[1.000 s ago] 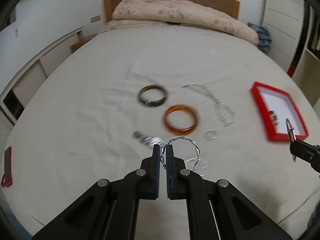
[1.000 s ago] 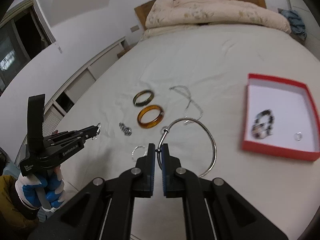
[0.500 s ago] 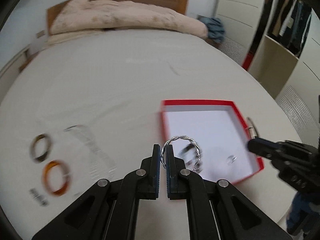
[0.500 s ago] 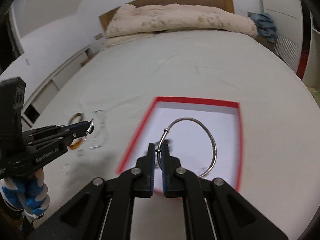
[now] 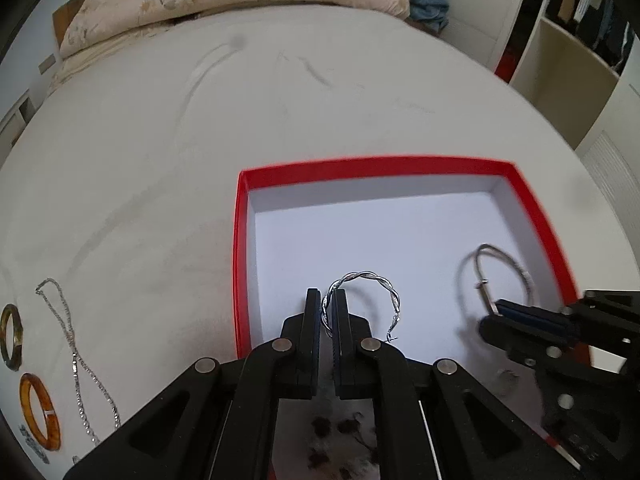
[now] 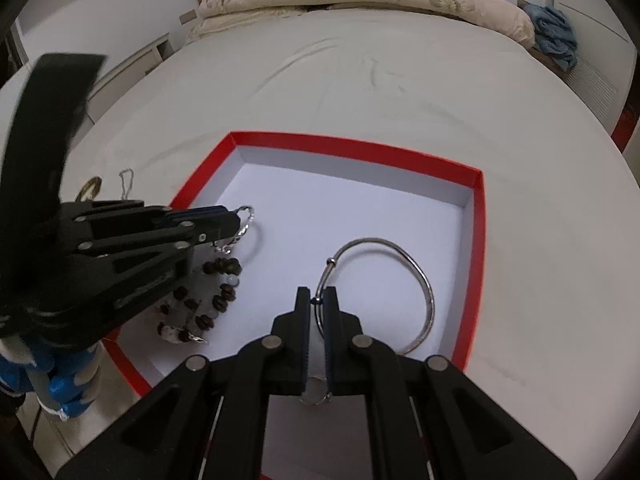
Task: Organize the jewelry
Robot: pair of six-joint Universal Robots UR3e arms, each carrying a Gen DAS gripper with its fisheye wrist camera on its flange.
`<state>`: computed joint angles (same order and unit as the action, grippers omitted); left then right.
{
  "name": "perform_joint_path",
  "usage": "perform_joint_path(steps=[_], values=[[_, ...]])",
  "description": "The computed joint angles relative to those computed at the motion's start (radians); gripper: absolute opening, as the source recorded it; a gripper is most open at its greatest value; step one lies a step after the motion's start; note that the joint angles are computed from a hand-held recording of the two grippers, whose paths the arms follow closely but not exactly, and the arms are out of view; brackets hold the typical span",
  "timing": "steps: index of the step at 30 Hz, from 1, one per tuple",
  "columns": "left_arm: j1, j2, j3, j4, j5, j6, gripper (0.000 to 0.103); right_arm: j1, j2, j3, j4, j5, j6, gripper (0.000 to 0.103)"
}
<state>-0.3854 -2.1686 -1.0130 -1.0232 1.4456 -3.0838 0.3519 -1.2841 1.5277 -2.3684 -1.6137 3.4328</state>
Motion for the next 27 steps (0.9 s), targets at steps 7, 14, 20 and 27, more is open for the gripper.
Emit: perform_joint_path(steps=[7, 14, 20, 27], values=[[-0.003, 0.017, -0.008, -0.014, -0.006, -0.007, 0.008, 0.009, -0.008, 0.001, 0.044, -0.028, 0.003, 0.007], [0.061, 0.232, -0.13, -0.032, -0.107, 0.018, 0.015, 0.062, -0.105, -0.026, 0.137, -0.101, 0.058, 0.009], [0.25, 0.593, -0.192, -0.262, -0.176, 0.161, 0.024, 0.209, -0.204, -0.175, 0.297, -0.23, 0.186, 0.009], [0.797, 0.948, -0.128, -0.742, -0.385, 0.557, 0.035, 0.485, -0.088, -0.558, 0.529, -0.424, 0.388, 0.009]])
